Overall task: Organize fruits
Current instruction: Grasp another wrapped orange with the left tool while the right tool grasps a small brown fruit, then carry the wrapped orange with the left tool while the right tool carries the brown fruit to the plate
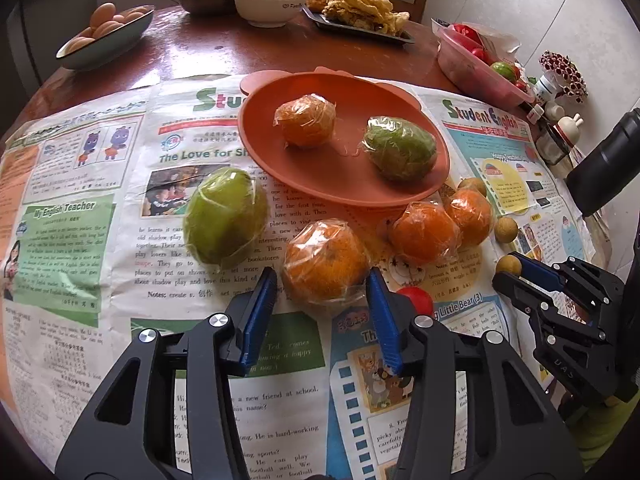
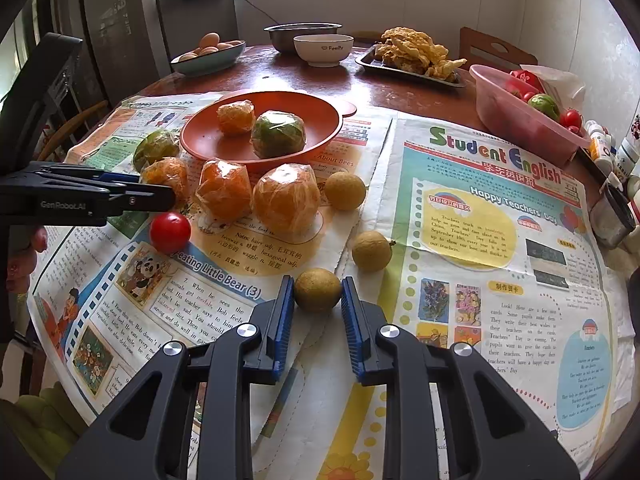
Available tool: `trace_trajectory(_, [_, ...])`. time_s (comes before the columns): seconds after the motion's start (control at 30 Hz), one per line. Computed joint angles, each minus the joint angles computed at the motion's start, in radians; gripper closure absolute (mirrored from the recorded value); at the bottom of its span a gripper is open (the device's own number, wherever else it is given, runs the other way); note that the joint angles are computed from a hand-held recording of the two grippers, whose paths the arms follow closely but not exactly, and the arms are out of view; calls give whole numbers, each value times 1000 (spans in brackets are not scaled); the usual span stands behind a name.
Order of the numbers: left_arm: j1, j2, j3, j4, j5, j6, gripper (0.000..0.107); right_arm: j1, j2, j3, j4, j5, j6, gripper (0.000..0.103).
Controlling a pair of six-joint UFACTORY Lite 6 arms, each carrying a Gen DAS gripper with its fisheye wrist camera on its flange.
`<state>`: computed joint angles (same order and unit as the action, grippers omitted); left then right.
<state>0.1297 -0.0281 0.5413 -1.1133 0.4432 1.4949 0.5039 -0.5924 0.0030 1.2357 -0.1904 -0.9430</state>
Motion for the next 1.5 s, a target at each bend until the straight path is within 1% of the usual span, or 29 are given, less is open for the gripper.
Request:
trace_trajectory(0.03, [-5, 4, 3, -4, -3, 1, 71, -9, -4, 0, -3, 7, -4, 80])
trace_trajectory(0.23, [-21, 23, 21, -5, -6, -5, 72, -29, -5, 6, -45, 25, 27, 80])
trace_trajectory(0.33, [-19, 31, 30, -1, -1, -8, 73, -28, -17, 5, -1, 29, -16, 80])
trace_trajectory(0.4, [-16, 31, 32, 7, 3, -14, 73, -31, -34, 4, 57, 37, -75, 80])
trace_trajectory(0.47, [-17, 29, 33, 19, 5, -28, 73, -28, -55, 2, 155, 38, -172, 80])
trace_trajectory(0.73, [18, -54, 13, 80, 57, -73, 73, -34, -124, 10, 508, 43, -534, 80])
trace_trajectory(0.83, [29, -82, 18, 104, 77, -97, 73, -40, -138, 18, 594, 45, -627, 80])
trace_trajectory(0.97, [41, -111, 26, 125, 100, -120, 73, -52, -166, 32, 782, 44, -828, 80])
trace_trajectory(1.07, [45, -116, 40, 137, 111, -135, 73, -72, -170, 50, 889, 53, -954, 80])
trace_trajectory(1.5, [20, -95, 110, 169, 116, -187, 73, -127, -109, 141, 982, 85, -1107, 80])
